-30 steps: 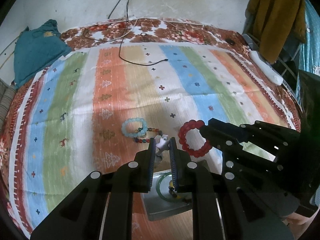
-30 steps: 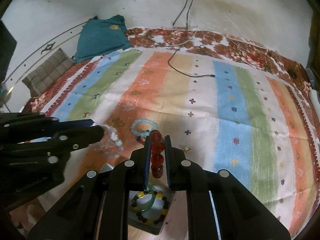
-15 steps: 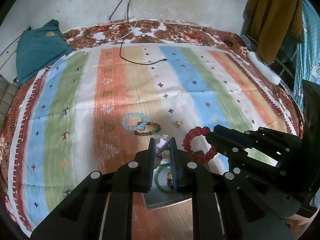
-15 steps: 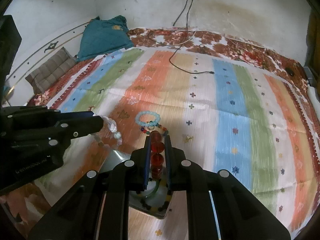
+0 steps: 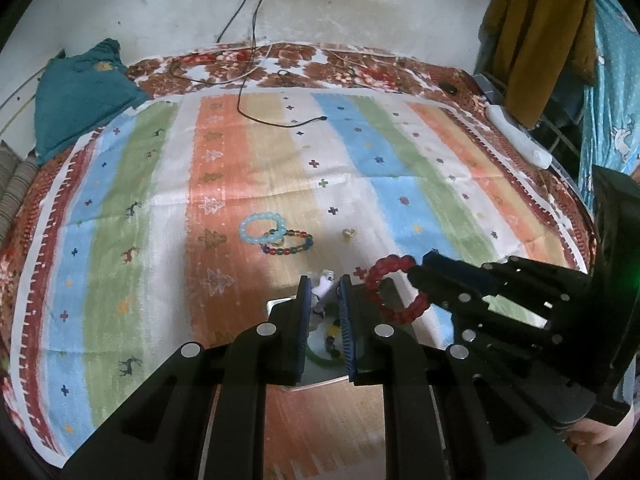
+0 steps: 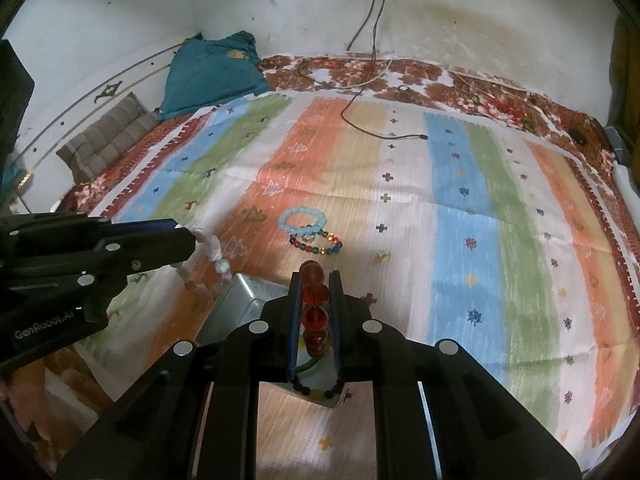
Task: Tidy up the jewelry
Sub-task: 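Open both tools over the silver tin to drop the two bracelets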
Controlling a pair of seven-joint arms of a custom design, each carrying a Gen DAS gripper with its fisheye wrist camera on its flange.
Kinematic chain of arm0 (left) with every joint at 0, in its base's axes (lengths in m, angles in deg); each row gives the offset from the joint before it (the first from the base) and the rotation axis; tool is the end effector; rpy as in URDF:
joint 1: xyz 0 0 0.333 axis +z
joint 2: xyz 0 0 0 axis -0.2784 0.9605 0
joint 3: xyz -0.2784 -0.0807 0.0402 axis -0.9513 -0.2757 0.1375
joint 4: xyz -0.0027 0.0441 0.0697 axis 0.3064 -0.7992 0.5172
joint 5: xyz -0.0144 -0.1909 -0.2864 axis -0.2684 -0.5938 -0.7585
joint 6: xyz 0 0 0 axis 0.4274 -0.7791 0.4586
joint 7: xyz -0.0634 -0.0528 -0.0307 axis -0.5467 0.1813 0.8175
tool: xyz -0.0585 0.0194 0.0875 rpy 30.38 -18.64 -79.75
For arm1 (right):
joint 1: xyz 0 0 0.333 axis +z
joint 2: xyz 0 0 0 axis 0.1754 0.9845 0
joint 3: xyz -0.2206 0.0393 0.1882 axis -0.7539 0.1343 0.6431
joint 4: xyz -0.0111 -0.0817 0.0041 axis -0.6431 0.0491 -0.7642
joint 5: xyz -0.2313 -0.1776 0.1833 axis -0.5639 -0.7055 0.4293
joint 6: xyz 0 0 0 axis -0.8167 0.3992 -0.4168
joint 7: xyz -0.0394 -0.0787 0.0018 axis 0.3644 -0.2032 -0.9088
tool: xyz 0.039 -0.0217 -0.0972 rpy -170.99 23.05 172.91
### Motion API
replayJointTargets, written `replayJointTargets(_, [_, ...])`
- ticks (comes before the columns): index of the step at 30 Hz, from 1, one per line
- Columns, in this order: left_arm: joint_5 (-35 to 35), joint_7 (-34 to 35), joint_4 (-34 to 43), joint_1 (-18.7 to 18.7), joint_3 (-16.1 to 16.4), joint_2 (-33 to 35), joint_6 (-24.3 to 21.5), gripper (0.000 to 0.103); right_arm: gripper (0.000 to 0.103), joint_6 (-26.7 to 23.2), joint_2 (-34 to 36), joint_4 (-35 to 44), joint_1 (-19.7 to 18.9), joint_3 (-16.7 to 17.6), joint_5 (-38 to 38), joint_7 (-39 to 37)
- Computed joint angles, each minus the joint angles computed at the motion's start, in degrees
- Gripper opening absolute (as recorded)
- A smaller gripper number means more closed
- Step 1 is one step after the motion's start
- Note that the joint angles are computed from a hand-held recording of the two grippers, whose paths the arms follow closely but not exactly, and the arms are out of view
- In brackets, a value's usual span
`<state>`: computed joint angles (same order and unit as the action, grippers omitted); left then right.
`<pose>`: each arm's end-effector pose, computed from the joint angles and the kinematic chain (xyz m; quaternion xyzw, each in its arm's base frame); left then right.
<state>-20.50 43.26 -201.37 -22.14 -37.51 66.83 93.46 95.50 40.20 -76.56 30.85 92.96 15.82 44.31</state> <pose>0.4636 -0.0938 0.5306 -0.5630 0.7582 -0.3092 0.1118 0.4366 0.2416 0.5135 -0.7321 0.5882 -0.1890 0.2867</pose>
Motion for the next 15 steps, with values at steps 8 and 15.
replayJointTargets(8, [0.45,0.11,-0.9,-0.09,-0.14,-0.6,0.43,0.014,0.014,-0.32,-0.84,-1.01,0.2,0.26,0.0,0.36])
replayJointTargets(15, [3.19,-3.64,-0.26,1.02,-0.65,0.14,-0.38,0.023,0.028,-0.61,-0.71,-0.59,0.18,0.0,1.05,0.66])
